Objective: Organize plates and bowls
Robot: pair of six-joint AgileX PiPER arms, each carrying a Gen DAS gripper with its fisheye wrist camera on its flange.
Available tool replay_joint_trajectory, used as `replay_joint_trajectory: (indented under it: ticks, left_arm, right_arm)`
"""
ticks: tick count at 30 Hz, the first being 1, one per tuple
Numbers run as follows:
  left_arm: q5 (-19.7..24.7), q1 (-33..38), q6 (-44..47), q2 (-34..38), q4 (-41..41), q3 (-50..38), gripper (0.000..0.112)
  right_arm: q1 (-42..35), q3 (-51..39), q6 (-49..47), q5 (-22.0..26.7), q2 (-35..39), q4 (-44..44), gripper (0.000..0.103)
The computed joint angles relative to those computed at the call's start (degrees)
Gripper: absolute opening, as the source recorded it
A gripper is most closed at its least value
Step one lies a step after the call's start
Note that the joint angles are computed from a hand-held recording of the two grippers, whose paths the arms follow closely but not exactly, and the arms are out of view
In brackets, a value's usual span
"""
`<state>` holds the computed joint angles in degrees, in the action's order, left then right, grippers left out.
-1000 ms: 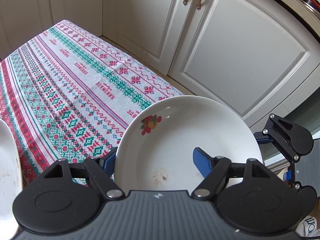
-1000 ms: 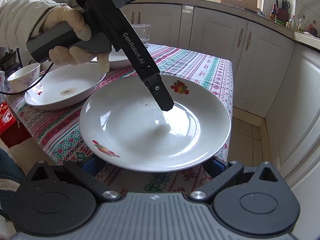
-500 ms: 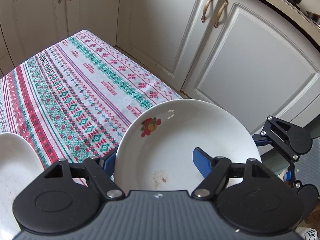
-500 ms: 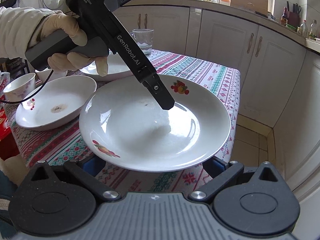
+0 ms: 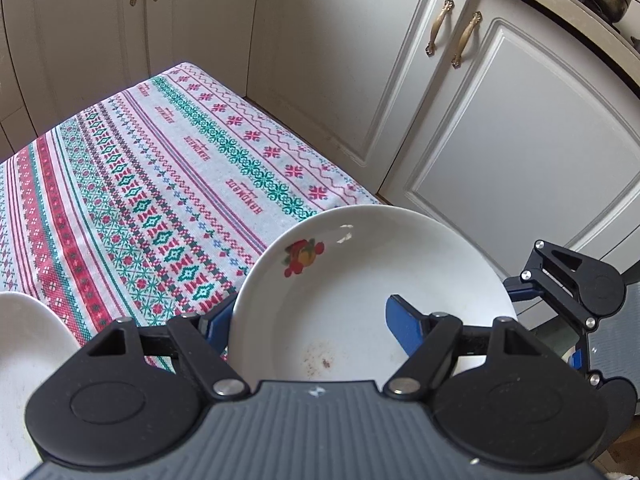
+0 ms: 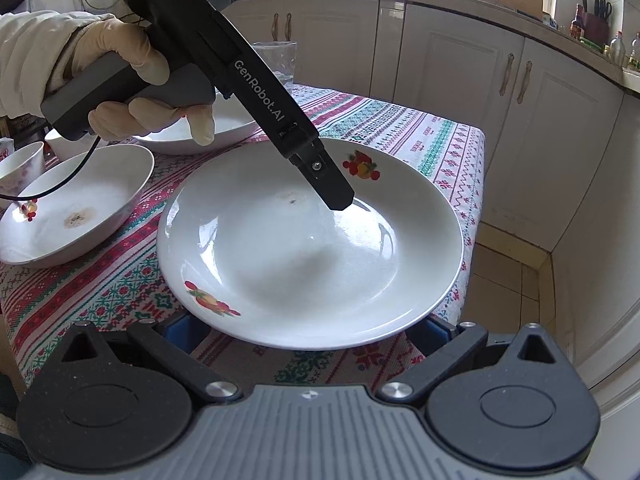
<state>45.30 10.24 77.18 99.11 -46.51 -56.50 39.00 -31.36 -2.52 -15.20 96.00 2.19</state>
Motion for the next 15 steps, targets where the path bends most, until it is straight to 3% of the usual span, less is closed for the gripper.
replay_joint_trajectory:
  ticks: [15]
  left_arm:
    - [-2.3, -0.7, 0.5, 2.1, -0.4, -0.7, 0.077]
  right_arm:
    - [-0.8, -0.9, 1.0, -1.1, 1.6, -1.3, 0.103]
